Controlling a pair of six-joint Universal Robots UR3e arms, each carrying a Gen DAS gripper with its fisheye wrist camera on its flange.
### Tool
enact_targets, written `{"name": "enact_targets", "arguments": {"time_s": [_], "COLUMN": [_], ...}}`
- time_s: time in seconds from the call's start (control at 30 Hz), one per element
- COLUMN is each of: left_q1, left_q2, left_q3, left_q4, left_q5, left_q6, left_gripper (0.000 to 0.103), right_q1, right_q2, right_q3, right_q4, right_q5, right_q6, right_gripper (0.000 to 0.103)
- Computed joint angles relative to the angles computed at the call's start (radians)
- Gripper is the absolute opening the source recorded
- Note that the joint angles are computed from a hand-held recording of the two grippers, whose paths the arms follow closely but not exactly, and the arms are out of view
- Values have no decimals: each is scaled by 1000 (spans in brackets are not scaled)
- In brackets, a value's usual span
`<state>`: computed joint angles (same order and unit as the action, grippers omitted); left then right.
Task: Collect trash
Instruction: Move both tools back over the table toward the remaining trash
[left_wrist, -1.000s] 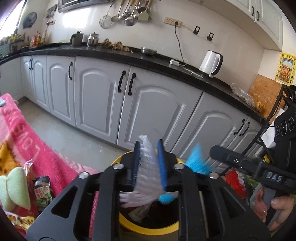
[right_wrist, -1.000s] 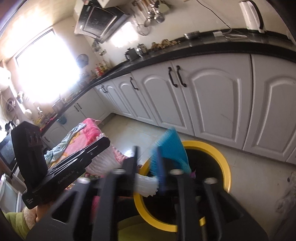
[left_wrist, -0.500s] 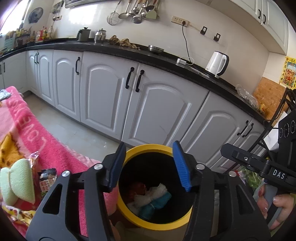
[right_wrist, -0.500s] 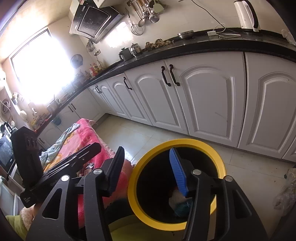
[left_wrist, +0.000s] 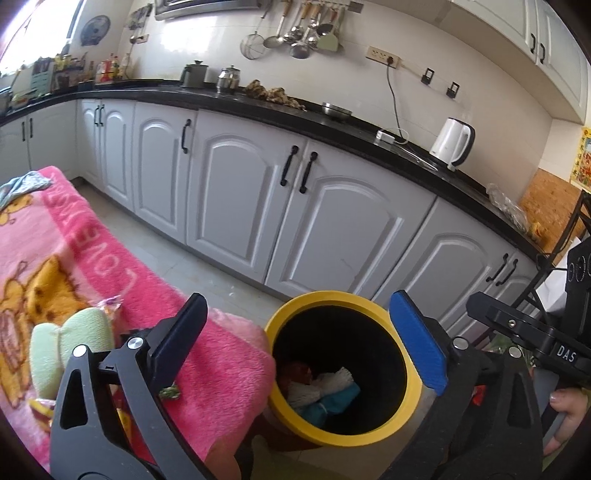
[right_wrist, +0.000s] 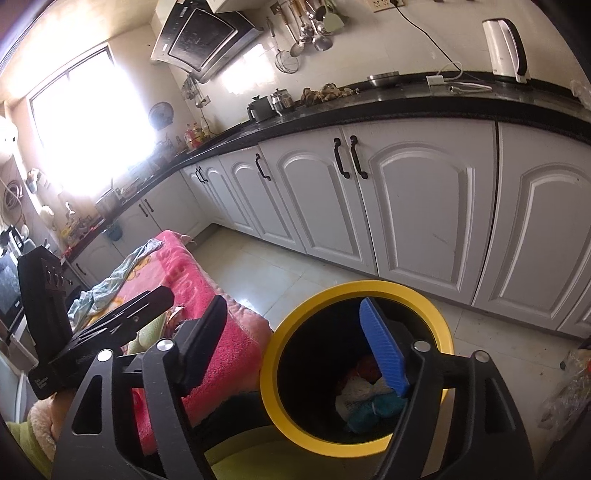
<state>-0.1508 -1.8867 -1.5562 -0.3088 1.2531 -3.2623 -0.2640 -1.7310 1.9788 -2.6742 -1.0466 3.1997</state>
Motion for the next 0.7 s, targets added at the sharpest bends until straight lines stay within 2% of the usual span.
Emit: {"name": "enact_targets", "arguments": {"time_s": [0.3, 0.7], "left_q1": [67, 203], "left_q2": [105, 260], "left_q3": [-115, -288], "left_q4": [16, 34], "left_q5": [-9, -64], "left_q6": [-5, 10], "left_gripper": [92, 92], "right_q1": [109, 265], "right_q2": [20, 81], "right_q3": [-38, -102], "right_q4": [-29, -60], "right_q5": [-83, -187], "right_q6": [-4, -19], "right_gripper": [82, 86]}}
